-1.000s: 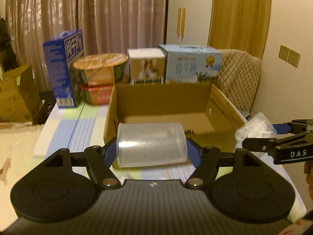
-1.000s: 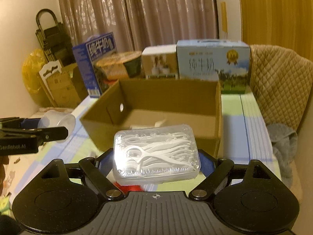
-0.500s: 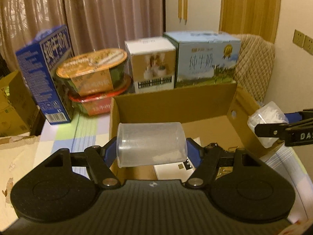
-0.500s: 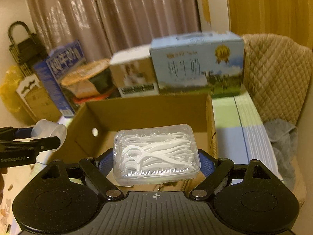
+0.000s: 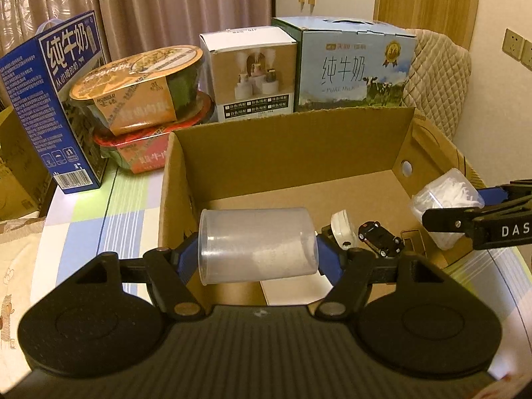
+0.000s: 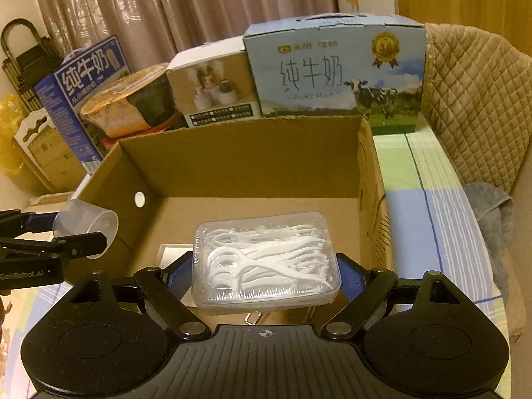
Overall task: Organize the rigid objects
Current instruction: 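Lower the cup and floss box into the box and open both tools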
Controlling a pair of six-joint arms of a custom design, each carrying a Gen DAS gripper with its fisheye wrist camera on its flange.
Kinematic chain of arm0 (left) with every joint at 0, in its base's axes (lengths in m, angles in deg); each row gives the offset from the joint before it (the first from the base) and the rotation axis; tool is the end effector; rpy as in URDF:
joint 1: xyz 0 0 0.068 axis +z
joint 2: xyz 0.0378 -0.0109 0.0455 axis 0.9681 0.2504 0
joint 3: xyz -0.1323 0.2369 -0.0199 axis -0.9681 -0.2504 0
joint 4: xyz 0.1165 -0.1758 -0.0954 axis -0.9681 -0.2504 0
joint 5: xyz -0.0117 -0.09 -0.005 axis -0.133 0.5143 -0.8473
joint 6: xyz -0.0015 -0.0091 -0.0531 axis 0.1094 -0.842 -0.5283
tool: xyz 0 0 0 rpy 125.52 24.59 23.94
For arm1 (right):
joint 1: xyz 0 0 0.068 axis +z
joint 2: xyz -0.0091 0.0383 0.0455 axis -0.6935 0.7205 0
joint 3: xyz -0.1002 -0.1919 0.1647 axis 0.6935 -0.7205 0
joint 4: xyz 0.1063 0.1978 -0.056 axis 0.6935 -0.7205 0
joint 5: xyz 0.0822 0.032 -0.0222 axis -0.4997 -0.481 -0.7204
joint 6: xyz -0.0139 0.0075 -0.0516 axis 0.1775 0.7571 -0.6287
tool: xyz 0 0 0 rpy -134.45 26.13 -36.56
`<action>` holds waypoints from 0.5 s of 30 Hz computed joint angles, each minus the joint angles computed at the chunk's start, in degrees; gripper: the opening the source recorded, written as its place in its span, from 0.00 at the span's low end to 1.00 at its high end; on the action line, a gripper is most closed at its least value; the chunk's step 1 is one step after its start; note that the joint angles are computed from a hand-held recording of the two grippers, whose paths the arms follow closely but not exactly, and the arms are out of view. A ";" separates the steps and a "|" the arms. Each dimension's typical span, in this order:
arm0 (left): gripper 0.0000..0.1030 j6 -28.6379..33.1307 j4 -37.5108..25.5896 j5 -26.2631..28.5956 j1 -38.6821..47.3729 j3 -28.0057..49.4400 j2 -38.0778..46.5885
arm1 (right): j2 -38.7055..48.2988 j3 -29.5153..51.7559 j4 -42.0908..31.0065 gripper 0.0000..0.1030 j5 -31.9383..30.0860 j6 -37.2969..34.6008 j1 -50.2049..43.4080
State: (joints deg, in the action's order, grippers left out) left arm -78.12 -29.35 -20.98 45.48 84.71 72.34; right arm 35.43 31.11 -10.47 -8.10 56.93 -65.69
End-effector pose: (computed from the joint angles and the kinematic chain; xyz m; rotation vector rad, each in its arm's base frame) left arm 0.1843 -0.0959 0.2252 0.2230 2.3788 -0.0409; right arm 0.2032 -0.0603 0.2059 -0.1773 2.4040 0.4212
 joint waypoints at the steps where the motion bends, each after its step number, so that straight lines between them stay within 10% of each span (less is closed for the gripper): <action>1: 0.66 0.17 0.24 0.10 0.04 -0.03 0.35 | 0.39 -0.17 0.29 0.82 -0.02 -0.19 -0.25; 15: 0.75 -1.28 -1.05 -2.07 -0.60 0.10 -1.61 | 0.26 -0.69 -0.21 0.81 -0.63 -0.46 -1.23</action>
